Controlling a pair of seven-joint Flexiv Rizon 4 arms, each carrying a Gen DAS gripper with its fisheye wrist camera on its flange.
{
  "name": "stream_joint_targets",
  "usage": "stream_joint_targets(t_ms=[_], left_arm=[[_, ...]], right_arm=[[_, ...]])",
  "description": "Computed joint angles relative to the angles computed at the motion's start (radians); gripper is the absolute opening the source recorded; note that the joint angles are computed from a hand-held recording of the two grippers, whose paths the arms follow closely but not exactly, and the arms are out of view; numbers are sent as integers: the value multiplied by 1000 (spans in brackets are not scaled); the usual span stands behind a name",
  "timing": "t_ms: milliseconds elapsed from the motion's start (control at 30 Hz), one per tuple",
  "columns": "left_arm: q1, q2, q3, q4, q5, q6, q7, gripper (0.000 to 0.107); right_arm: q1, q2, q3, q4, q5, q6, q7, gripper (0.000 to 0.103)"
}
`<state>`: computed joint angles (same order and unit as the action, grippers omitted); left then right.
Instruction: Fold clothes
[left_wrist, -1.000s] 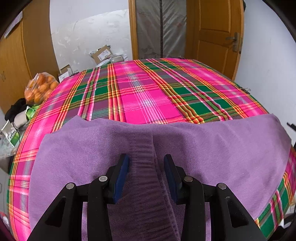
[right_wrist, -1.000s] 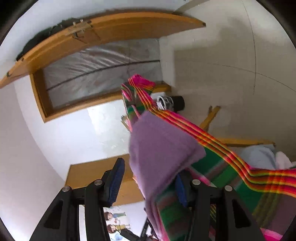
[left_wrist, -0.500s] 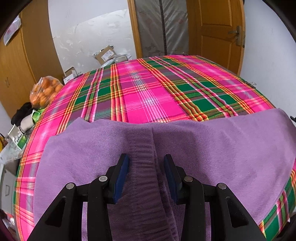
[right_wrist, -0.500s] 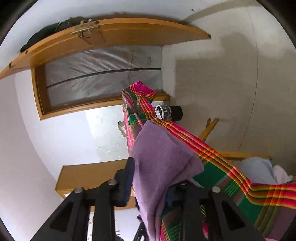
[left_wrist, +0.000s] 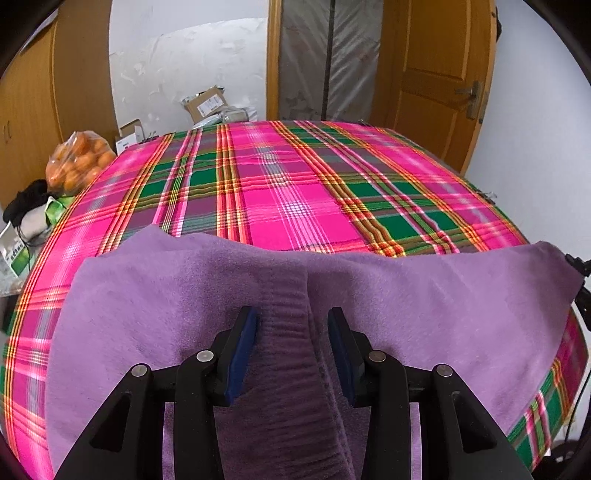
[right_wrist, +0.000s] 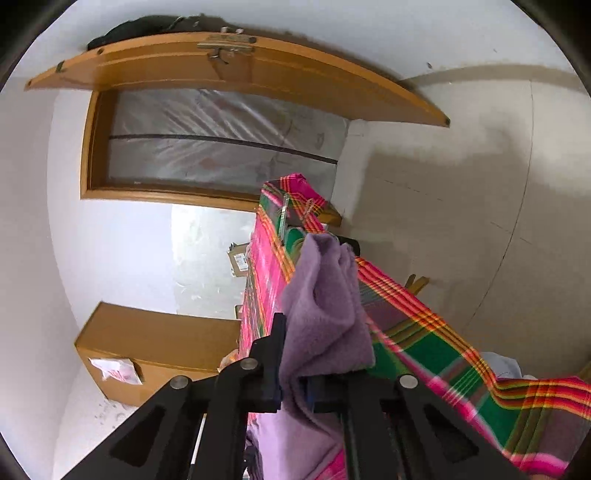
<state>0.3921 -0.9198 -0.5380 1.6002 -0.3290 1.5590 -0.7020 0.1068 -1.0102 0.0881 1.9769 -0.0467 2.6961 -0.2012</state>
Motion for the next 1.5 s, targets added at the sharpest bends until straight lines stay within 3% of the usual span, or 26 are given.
stream_joint_targets(t_ms=[200,567,700,1100,1300,1400,1500], left_arm=[[64,-13,-86,26,21,17,35,42],[296,-68,-365,149,128,47,113,42],[343,-91,-410,166,169,51,108,42],[412,-124,-444,178,218,54,71,42],[424,-129,-439,172,219,52,55,42],[427,-130,-436,170,218,51,51,42],[431,-128,-432,172,220,53,49,42]], right_arm=[[65,85,-25,29,37,-46,-92,9],[142,192,-17,-3,53,-177,-235,9],[157,212,-9,-32,30,-224,-263,9],[144,170,52,-174,-163,-403,-247,9],[127,109,94,-272,-306,-561,-216,9],[94,71,146,-327,-401,-668,-208,15],[8,9,276,-382,-533,-790,-215,24]])
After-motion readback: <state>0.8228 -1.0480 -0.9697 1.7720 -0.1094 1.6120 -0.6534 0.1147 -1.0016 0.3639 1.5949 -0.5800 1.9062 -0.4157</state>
